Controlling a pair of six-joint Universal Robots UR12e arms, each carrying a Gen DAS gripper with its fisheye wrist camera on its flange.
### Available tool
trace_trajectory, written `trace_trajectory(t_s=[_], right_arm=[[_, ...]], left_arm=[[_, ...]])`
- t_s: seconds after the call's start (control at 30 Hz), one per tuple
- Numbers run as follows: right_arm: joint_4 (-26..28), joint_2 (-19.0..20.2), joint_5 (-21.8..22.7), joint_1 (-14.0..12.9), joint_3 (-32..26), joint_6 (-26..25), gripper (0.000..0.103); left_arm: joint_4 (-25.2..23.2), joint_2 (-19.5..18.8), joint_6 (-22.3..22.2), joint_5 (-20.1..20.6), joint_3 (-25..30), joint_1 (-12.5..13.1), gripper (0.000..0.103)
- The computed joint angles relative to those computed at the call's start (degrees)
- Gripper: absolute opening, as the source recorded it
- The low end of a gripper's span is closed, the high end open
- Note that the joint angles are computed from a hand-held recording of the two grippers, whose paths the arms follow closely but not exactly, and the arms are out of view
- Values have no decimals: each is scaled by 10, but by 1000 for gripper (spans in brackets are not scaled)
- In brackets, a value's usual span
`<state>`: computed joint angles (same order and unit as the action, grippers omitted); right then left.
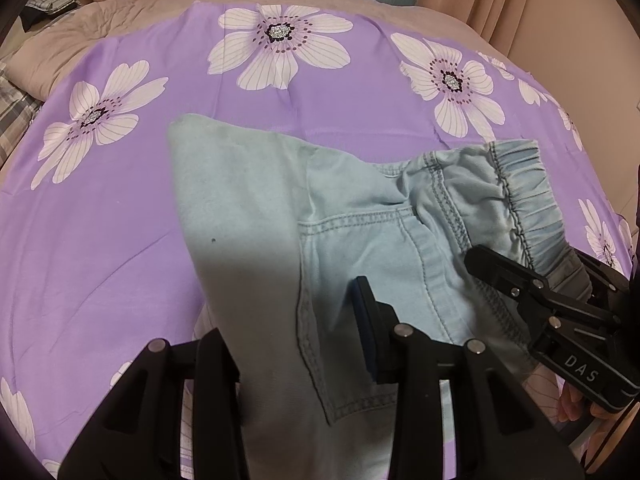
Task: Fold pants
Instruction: 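Hold the lifted jeans with both grippers above the bed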
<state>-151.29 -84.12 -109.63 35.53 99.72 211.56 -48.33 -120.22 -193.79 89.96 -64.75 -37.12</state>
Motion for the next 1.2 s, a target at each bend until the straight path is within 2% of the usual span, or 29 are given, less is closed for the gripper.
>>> trace_trajectory(t_s=[1.2], right_arm=[[35,2,5,-1,-11,9,40]], left_arm=[[-14,-5,13,5,8,0,39]])
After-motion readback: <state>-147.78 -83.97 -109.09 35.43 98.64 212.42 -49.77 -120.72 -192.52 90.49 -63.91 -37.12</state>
